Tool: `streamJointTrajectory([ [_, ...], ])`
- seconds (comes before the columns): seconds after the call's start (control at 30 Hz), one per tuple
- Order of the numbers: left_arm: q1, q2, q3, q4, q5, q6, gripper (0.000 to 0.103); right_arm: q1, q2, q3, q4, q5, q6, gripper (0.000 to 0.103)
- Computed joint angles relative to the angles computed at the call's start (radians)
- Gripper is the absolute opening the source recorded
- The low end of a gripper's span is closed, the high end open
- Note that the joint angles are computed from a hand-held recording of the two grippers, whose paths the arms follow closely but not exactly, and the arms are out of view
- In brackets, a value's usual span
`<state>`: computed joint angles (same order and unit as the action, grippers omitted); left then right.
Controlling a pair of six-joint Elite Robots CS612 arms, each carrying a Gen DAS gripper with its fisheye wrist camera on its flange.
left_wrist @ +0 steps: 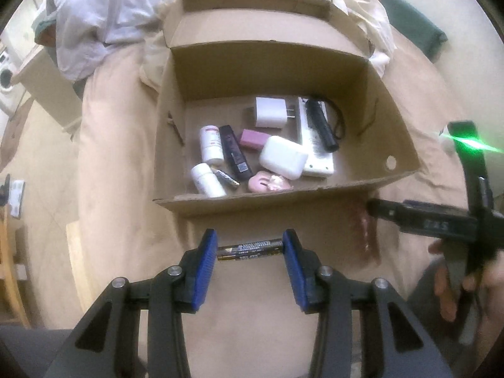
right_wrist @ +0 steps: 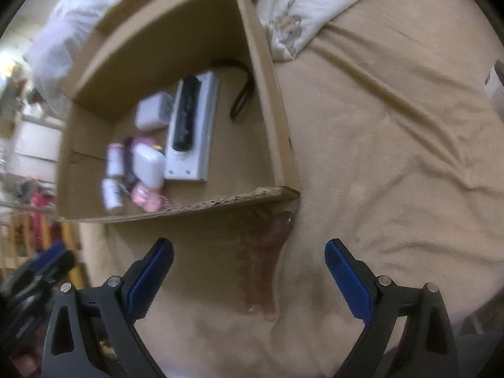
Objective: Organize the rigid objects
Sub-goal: 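Close the left gripper on the second AA battery and lift it, then grasp the pink translucent elongated object with the right gripper while the left holds the battery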
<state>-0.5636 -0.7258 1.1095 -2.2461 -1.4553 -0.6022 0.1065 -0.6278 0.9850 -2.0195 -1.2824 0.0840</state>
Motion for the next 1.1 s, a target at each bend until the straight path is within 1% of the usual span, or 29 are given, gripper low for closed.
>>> streamJointTrajectory([
  [0.07, -0.004, -0.004, 0.013, -0.023, 0.011, -0.002, 0.039, 0.014, 0.017, -0.027, 0.03, -0.049, -0.02, 0.103],
  [0.13, -0.003, -0.003, 0.018, -0.046, -0.014, 0.002, 0.039, 0.031, 0.031, -0.05, 0.053, -0.122, -0.06, 0.103],
  [0.2, -0.003, -0.003, 0.02, -0.058, -0.02, -0.002, 0.039, 0.046, 0.04, -0.059, 0.066, -0.196, -0.102, 0.103],
  [0.23, -0.002, -0.002, 0.018, -0.059, -0.021, -0.003, 0.039, 0.05, 0.044, -0.063, 0.074, -0.219, -0.117, 0.103],
  [0.33, -0.001, 0.001, 0.012, -0.066, -0.013, -0.009, 0.039, 0.055, 0.05, -0.069, 0.094, -0.249, -0.131, 0.103],
  [0.5, -0.002, 0.002, 0.011, -0.068, -0.012, -0.005, 0.039, 0.058, 0.067, -0.082, 0.114, -0.271, -0.12, 0.102],
  [0.57, -0.002, 0.001, 0.014, -0.067, -0.002, -0.011, 0.039, 0.064, 0.076, -0.09, 0.125, -0.3, -0.126, 0.099],
  [0.6, -0.001, 0.001, 0.016, -0.067, 0.002, -0.016, 0.039, 0.067, 0.076, -0.087, 0.119, -0.314, -0.134, 0.095],
  [0.63, 0.001, 0.0, 0.018, -0.068, 0.003, -0.024, 0.039, 0.07, 0.074, -0.082, 0.108, -0.321, -0.148, 0.088],
  [0.67, 0.003, -0.002, 0.021, -0.07, 0.001, -0.033, 0.039, 0.072, 0.07, -0.076, 0.099, -0.322, -0.162, 0.084],
  [0.73, 0.005, -0.004, 0.027, -0.069, 0.006, -0.046, 0.039, 0.073, 0.06, -0.059, 0.076, -0.32, -0.179, 0.066],
  [0.8, 0.005, -0.004, 0.028, -0.063, 0.02, -0.052, 0.039, 0.071, 0.051, -0.043, 0.059, -0.317, -0.181, 0.056],
  [0.9, 0.006, -0.001, 0.025, -0.05, 0.033, -0.058, 0.039, 0.065, 0.041, -0.03, 0.053, -0.302, -0.179, 0.045],
  [1.0, 0.006, 0.002, 0.023, -0.035, 0.046, -0.062, 0.039, 0.065, 0.036, -0.03, 0.053, -0.295, -0.182, 0.038],
  [1.1, 0.005, 0.001, 0.025, -0.026, 0.062, -0.062, 0.039, 0.065, 0.014, 0.004, 0.037, -0.281, -0.195, 0.034],
])
